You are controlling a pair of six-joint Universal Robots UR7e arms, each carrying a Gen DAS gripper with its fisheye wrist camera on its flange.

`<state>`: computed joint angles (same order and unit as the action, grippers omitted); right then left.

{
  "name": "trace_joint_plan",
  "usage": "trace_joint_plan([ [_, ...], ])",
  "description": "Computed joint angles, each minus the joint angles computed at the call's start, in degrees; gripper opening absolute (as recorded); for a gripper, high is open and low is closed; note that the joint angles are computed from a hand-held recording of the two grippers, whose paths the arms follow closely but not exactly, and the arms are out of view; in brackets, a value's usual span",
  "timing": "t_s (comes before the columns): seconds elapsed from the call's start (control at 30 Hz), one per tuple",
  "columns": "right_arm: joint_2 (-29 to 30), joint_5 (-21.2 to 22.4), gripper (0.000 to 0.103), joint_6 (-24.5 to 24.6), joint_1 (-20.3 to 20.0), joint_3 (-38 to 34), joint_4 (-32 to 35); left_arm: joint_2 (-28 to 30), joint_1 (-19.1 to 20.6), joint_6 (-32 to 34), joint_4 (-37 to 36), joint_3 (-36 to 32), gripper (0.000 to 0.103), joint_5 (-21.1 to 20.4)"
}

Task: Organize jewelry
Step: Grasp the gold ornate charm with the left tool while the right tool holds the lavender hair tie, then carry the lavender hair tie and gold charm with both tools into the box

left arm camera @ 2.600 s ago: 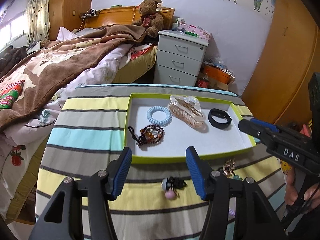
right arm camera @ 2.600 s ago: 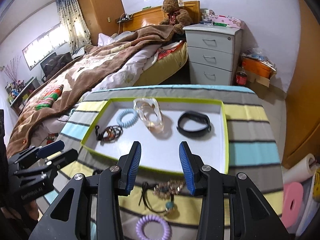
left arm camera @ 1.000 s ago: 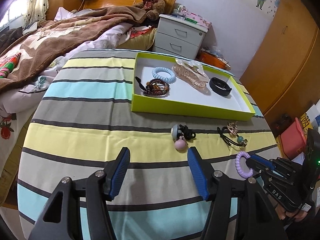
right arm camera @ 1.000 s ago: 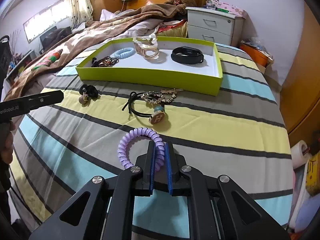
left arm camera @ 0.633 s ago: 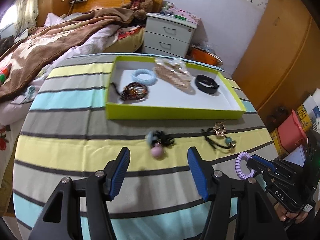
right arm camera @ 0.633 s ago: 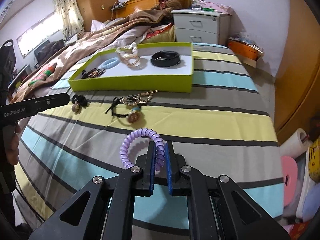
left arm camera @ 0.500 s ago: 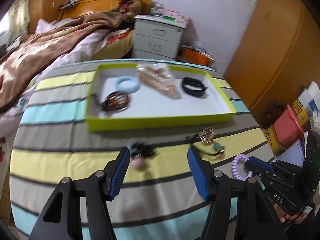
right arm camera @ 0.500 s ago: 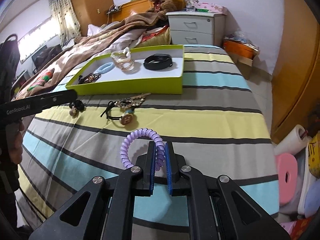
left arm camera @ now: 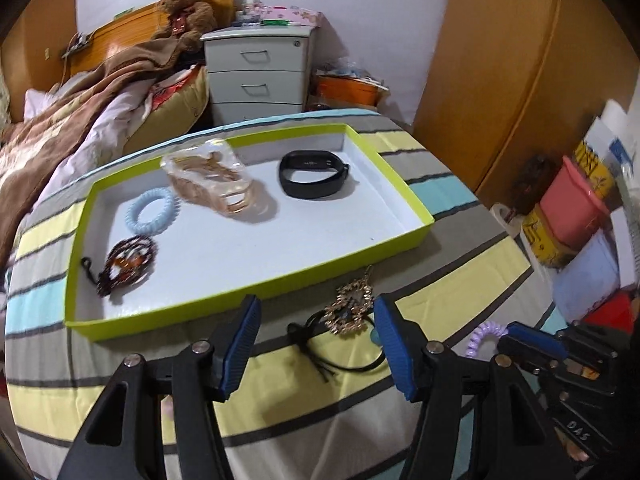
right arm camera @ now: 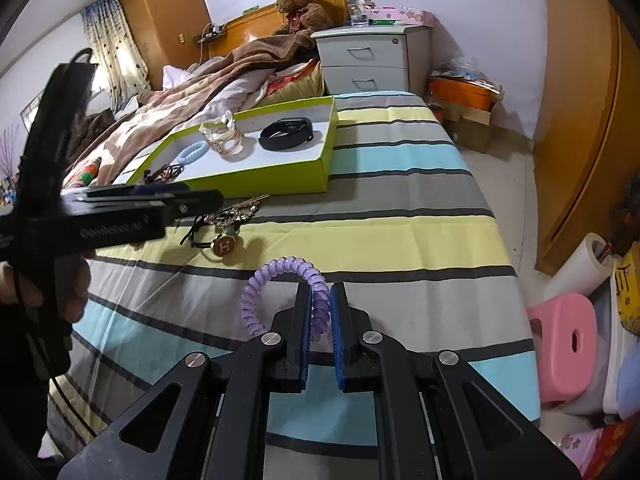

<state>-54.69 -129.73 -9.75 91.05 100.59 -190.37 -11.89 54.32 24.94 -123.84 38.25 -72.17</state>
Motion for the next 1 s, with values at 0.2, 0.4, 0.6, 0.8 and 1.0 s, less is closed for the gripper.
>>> trace_joint_plan([
  [0.2, -0.4, 1.0, 0.01, -0.5, -0.2, 0.6, -1.1, 2.0, -0.4, 1.1, 3.8, -2.7, 0.046, -0.2],
  [0.4, -0.5, 1.8, 0.01, -0.6, -0.5, 0.7, -1.2, 3.4, -0.6, 1.2, 5.7, -4.6, 0.038, 0.3],
  [0.6, -0.4, 2.0, 0.01, -1.0, -0.6, 0.4, -1.3, 4.1, -0.8, 1.2, 6.0, -5.4, 0.033, 1.3],
  [0.8, -0.4, 2.0, 0.01, -1.0, -0.6, 0.3, -1.2, 3.9, -1.0, 2.0, 5.2, -4.7, 0.027, 2.0],
  [1.0, -0.3, 1.8, 0.01, -1.1, -0.6, 0.2, -1.5, 3.9, -1.1, 2.2, 5.0, -4.5, 0.026, 2.0],
])
